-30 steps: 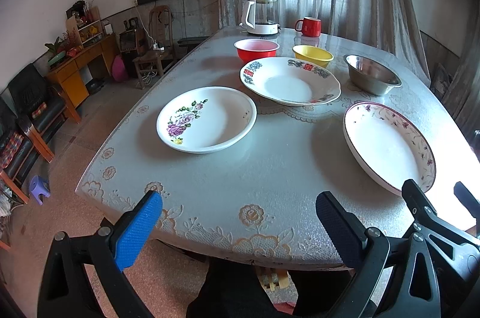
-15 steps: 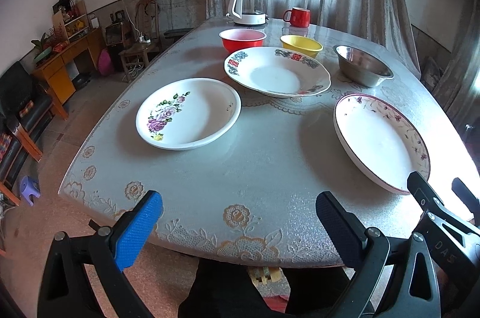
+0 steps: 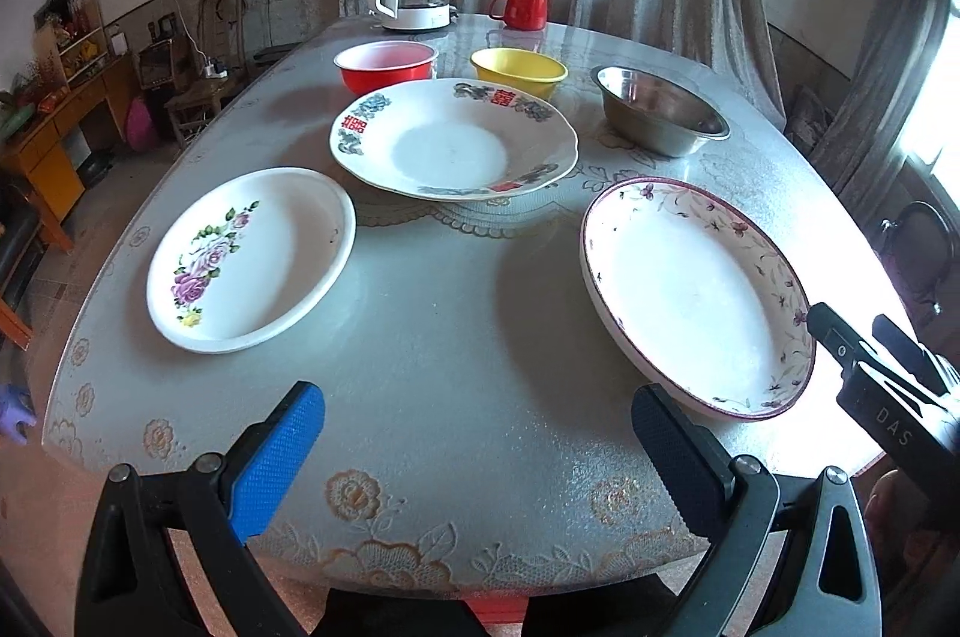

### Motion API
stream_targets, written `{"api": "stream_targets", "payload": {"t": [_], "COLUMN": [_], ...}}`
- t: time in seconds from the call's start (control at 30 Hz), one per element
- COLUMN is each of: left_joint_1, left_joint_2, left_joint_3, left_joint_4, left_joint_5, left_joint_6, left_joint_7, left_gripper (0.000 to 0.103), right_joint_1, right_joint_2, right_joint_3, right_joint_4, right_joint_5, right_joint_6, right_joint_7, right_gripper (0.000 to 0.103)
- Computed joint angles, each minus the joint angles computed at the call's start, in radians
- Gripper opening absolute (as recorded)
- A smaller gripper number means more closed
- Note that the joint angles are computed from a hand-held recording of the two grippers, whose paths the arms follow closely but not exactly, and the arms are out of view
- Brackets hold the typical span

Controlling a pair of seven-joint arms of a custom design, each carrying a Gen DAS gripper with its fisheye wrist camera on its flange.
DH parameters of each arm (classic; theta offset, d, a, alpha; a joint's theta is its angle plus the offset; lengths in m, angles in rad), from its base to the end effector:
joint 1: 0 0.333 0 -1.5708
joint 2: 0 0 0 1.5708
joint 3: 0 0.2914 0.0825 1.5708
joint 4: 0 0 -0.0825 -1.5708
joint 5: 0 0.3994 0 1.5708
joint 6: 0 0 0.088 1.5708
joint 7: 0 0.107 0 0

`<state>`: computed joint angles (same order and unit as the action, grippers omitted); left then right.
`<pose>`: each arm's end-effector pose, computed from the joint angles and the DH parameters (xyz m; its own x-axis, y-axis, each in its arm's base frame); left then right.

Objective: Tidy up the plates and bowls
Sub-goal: 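Move the right tool toward the white plate with red characters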

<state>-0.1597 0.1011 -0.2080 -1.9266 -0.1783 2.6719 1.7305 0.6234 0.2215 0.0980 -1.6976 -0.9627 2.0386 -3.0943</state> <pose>0.6009 -0.2217 0.4805 -0.4026 -0.9115 0.0843 -0.7460 0.2733 -0.6073 0.5259 0.3956 0.4668 -0.4806 -0.8767 0.0176 -0.5752 0.3001 -0.7610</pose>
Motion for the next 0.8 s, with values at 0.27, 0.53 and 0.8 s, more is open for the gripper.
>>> {"api": "stream_targets", "payload": {"t": [0.27, 0.53, 0.8], "left_joint_1": [0.000, 0.029, 0.004], "left_joint_2": [0.095, 0.204, 0.284], "left_joint_3": [-0.007, -0.066, -0.061], "left_joint_4": [0.134, 0.271, 0.367], "left_joint_5": [0.004, -0.180, -0.154], "left_joint_6": [-0.065, -0.163, -0.219], "left_joint_7": [-0.027, 0.078, 0.094], "left_gripper": [0.103, 0.103, 0.086], "right_joint_1": [-0.045, -0.096, -0.135], "right_joint_2": [-0.037, -0.041, -0.043], "right_joint_3": [-0.007, -0.017, -0.024], "right_joint_4": [-0.026, -0.046, -0.093], "right_joint_5": [0.006, 0.088, 0.186], "right_joint_6": [0.032, 0.075, 0.171], "right_joint_7": [-0.041, -0.094, -0.141], "right_gripper": [0.088, 0.075, 0.051]}}
